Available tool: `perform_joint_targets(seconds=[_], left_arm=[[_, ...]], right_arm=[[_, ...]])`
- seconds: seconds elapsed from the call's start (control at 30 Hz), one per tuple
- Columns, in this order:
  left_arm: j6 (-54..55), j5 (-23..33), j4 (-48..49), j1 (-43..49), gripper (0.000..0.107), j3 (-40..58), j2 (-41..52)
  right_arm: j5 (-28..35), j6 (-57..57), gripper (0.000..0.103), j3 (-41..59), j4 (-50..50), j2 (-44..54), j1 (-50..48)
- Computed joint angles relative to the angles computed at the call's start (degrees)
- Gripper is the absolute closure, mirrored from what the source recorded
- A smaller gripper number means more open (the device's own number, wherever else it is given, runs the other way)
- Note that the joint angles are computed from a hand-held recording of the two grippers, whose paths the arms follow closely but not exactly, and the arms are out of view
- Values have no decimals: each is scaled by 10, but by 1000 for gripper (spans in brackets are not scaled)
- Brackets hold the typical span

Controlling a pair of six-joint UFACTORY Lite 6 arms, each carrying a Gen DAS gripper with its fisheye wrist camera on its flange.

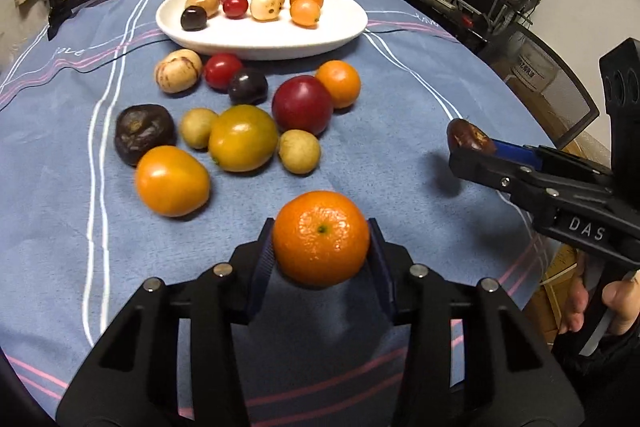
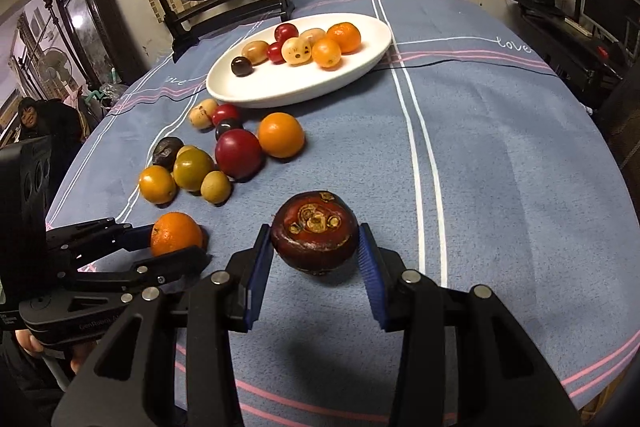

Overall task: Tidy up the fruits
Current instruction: 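Lower both held fruits onto the white plate and open both tools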

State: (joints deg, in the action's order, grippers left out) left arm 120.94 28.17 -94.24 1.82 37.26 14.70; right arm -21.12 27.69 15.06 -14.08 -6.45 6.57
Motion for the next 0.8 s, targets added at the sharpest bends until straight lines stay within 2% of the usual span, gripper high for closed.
perform_joint_targets(seconds=[0.3,0.47,0.63,0.8], left_arm=[[-50,70,99,81,62,5,-35],[-136,93,172,97,62,96,-2],[-204,89,203,87,62,206,43],[-368,79,304,35,62,417,152]], right_arm=[[30,-71,60,44,104,20,56],[57,-112,60,92,144,42,68],[85,-86,60,149,91,73,44],[133,-6,60,264,-51,132,-5]])
